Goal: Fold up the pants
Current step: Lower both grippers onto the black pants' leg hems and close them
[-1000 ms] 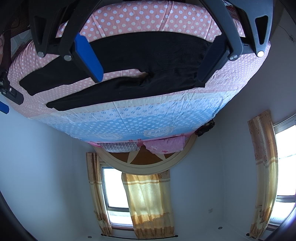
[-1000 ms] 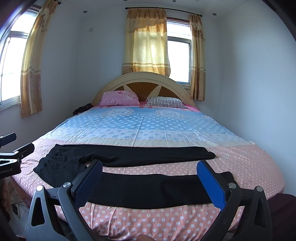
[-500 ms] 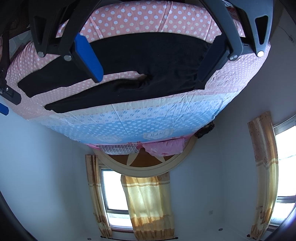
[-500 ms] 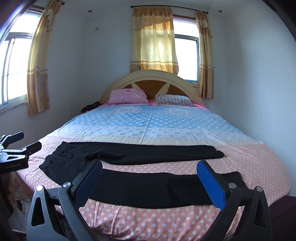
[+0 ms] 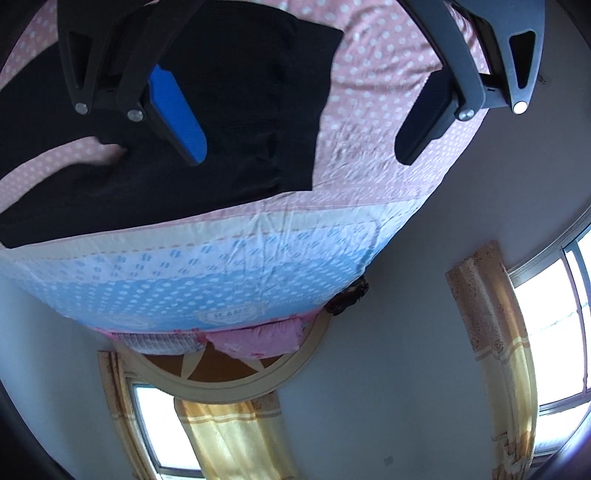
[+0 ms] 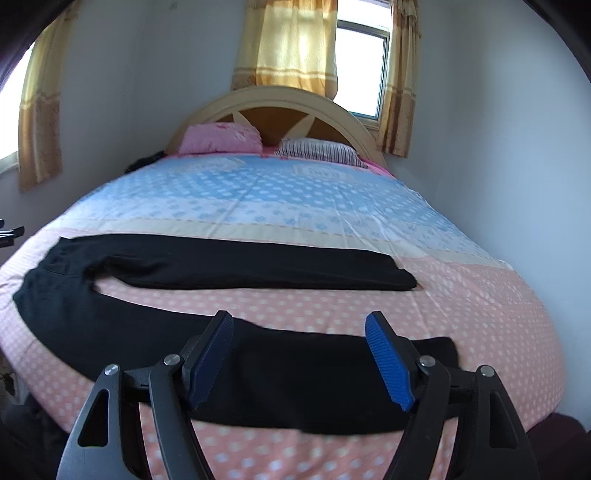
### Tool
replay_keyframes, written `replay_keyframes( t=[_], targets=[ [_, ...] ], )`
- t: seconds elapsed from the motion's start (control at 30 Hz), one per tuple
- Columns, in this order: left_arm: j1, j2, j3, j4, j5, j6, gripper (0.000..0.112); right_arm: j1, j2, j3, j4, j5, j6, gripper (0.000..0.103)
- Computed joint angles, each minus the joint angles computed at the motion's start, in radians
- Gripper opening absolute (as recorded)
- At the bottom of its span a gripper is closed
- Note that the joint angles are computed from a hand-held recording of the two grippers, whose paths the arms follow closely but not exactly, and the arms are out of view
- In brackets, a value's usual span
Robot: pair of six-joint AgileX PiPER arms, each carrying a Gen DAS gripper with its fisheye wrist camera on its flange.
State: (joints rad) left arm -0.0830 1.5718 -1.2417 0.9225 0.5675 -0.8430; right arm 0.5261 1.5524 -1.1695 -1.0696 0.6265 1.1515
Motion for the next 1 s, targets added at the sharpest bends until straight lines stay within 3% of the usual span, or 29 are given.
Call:
replay_keyframes(
  t=[0.13, 0.3, 0.37, 0.5, 0.67, 0.8, 1.0],
  targets=[
    [0.124, 0.168, -0.146, -0.188, -0.045, 0.215, 0.102, -0.172, 0.079, -0.132, 0.215, -0.051, -0.264, 0.058],
    [0.202, 0.386, -0.413, -0.556, 0.016, 0.570, 0.090, -0.309, 0.207, -0.345, 0.369, -0.021, -0.430, 0.058],
    [0.220, 0.463, -0.517, -0.625, 0.043, 0.637, 0.086, -0.341, 0.258, -0.426, 0.418, 0.000, -0.477, 0.058],
    [0.256, 0.628, -0.769, -0.774, 0.158, 0.782, 0.081, -0.375, 0.354, -0.566, 0.504, 0.048, -0.565, 0.058],
    [0.304, 0.798, -1.035, -0.929, 0.328, 0.874, 0.062, -0.413, 0.465, -0.710, 0.601, 0.098, -0.650, 0.058],
    [0.313, 0.812, -1.035, -0.977, 0.334, 0.916, 0.053, -0.449, 0.553, -0.831, 0.663, 0.149, -0.687, 0.058],
    [0.312, 0.800, -1.007, -1.021, 0.308, 0.963, 0.029, -0.512, 0.701, -1.095, 0.743, 0.282, -0.755, 0.057]
  ],
)
